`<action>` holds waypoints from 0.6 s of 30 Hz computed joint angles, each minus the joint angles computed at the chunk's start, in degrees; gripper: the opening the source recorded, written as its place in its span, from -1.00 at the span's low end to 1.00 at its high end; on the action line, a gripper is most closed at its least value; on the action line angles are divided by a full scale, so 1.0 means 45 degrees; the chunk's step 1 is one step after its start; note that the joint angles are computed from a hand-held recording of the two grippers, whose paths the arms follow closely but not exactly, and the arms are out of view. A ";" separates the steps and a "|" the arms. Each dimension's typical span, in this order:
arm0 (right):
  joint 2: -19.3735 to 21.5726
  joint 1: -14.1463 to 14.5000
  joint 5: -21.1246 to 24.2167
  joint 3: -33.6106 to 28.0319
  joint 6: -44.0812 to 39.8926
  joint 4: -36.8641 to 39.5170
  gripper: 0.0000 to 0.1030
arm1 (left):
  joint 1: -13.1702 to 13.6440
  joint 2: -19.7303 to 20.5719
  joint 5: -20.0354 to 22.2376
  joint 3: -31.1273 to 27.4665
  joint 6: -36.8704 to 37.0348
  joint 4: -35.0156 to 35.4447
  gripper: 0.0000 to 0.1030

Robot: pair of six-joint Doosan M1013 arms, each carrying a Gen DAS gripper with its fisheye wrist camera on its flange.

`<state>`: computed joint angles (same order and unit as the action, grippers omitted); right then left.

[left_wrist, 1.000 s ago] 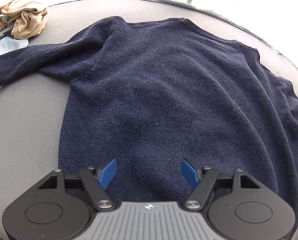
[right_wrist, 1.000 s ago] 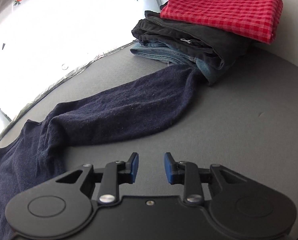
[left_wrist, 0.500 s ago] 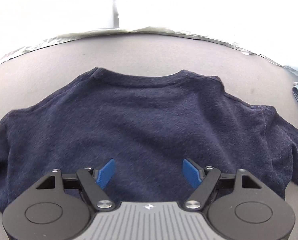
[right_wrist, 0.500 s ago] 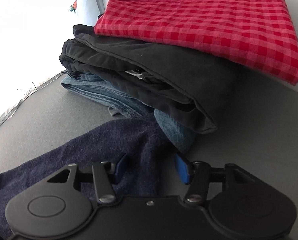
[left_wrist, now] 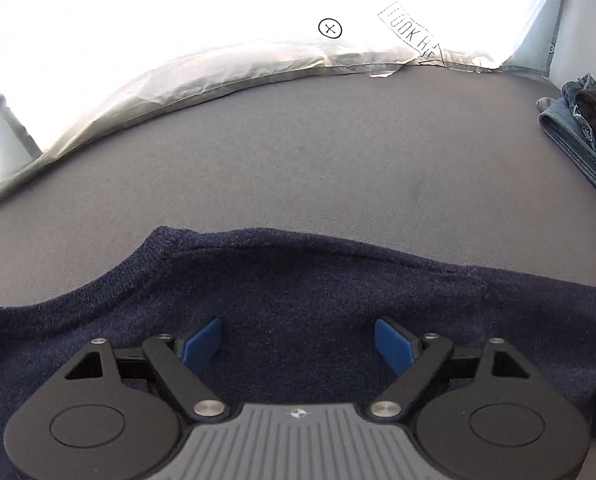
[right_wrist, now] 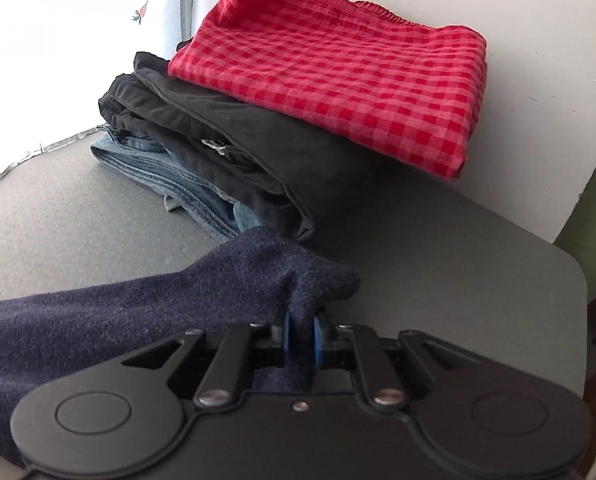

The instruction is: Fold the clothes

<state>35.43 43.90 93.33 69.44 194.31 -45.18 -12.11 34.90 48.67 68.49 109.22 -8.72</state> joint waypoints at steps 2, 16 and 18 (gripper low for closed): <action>0.0190 0.0078 0.0577 -0.0295 -0.0020 -0.0187 -0.78 | 0.0090 0.0001 0.0023 -0.0035 -0.0092 0.0043 0.64; 0.0877 -0.0019 0.2940 -0.1735 -0.1877 0.0257 -0.24 | 0.1447 -0.0541 -0.0591 0.0452 -0.2712 0.1649 0.64; 0.0965 0.0071 0.2549 -0.1969 -0.2422 -0.0161 -0.16 | 0.1689 -0.0565 -0.0779 0.0408 -0.3362 0.2230 0.64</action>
